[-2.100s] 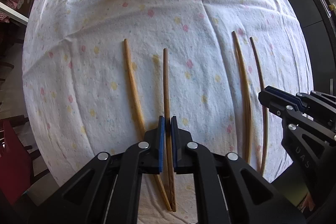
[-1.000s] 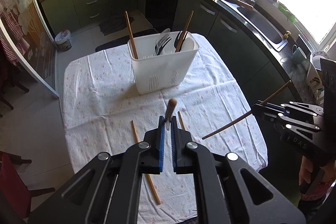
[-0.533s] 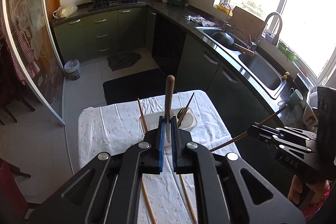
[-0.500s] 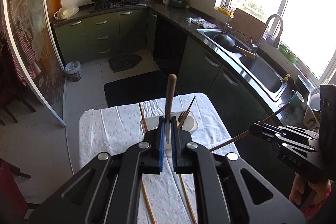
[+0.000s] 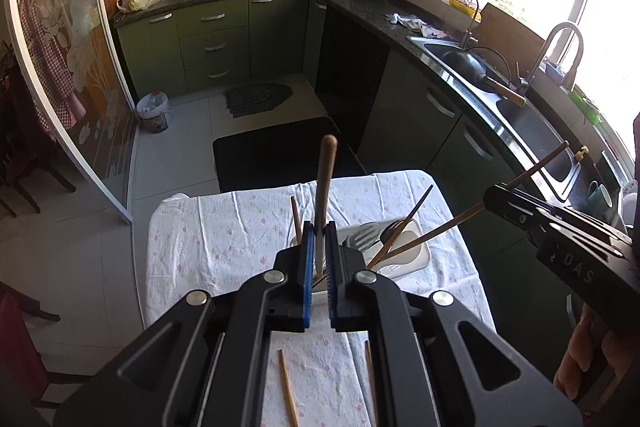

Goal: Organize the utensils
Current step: 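Drop the chopsticks into the holder and open both tools, then grasp a wooden chopstick with the left tool while the right tool grasps the last chopstick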

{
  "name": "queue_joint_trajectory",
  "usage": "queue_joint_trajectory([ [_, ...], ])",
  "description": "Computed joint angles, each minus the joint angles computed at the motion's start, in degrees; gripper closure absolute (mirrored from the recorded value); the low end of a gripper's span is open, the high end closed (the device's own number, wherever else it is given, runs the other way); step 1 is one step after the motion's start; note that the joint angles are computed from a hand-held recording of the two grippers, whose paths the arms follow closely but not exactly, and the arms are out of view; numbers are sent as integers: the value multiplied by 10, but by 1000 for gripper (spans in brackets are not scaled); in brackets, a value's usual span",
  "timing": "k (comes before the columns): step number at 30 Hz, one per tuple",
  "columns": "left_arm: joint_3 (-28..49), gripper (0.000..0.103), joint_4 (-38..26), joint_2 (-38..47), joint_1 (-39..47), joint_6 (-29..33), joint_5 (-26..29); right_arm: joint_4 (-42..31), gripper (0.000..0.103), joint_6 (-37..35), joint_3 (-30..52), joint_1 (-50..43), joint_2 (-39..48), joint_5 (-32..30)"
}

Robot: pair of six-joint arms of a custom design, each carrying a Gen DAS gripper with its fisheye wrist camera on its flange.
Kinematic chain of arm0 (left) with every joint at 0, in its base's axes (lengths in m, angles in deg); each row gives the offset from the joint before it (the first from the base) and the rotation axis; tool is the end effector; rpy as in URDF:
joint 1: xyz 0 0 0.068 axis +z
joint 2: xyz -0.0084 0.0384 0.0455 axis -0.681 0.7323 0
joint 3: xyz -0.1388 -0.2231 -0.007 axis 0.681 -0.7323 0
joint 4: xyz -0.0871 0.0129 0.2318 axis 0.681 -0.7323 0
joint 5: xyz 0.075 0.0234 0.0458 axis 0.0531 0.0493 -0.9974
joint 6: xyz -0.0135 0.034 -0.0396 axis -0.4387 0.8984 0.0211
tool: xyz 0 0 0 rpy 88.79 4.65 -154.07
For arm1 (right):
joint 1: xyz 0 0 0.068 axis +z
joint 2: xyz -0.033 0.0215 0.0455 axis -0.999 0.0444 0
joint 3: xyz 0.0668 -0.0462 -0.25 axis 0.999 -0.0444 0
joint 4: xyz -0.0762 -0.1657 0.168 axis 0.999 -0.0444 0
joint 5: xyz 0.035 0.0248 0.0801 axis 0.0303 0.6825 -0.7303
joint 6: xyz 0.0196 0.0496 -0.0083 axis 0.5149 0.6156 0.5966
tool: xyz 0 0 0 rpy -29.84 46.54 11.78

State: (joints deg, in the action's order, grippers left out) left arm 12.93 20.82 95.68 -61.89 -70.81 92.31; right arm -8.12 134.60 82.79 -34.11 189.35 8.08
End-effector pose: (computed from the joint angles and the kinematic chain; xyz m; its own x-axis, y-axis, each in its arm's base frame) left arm 0.2974 -0.1148 0.3593 -0.6084 0.5261 -0.5942 0.7027 0.7051 -0.0951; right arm 0.2231 0.2637 0.3701 -0.5732 0.5580 -0.6001 0.5172 0.8144 0.2632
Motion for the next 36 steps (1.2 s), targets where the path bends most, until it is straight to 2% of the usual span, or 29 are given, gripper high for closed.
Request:
queue_joint_trajectory([
  [3, -22, 97, 5, 15, -1, 11, -9, 86, 96, -26, -96, -21, -22, -36],
  [8, -55, 97, 15, 27, -3, 22, -27, 149, 96, -56, -151, -41, -19, -71],
  [10, -61, 96, 12, 27, 0, 29, -27, 159, 92, -54, -160, -36, -20, -72],
  [11, -66, 94, 13, 22, -1, 32, -29, 165, 83, -50, -167, -33, -25, -70],
  [12, -71, 87, 15, 17, 0, 36, -31, 159, 79, -45, -165, -29, -26, -63],
  [13, -70, 76, 14, 14, 0, 38, -31, 149, 79, -39, -163, -23, -30, -55],
  [15, -74, 65, 14, 0, 5, 41, -26, 134, 79, -24, -157, -6, -40, -37],
  [17, -72, 65, 0, -11, 13, 53, -16, 122, 79, -2, -156, 21, -57, -15],
  [20, -89, 59, -23, -42, 30, 85, -9, 123, 72, 41, -180, 82, -88, 17],
  [23, -145, 55, -36, -80, 49, 132, -30, 130, 69, 98, -225, 154, -107, 29],
  [25, -201, 49, -37, -97, 68, 168, -50, 139, 69, 142, -263, 198, -108, 19],
  [28, -292, 49, -19, -97, 92, 208, -89, 198, 69, 199, -345, 247, -112, -17],
  [32, -378, 52, 42, -36, 103, 202, -144, 298, 69, 259, -460, 287, -122, -62],
  [34, -396, 66, 69, 3, 104, 183, -157, 337, 69, 281, -504, 298, -127, -77],
  [36, -410, 71, 99, 25, 95, 162, -165, 366, 69, 304, -536, 308, -129, -86],
])
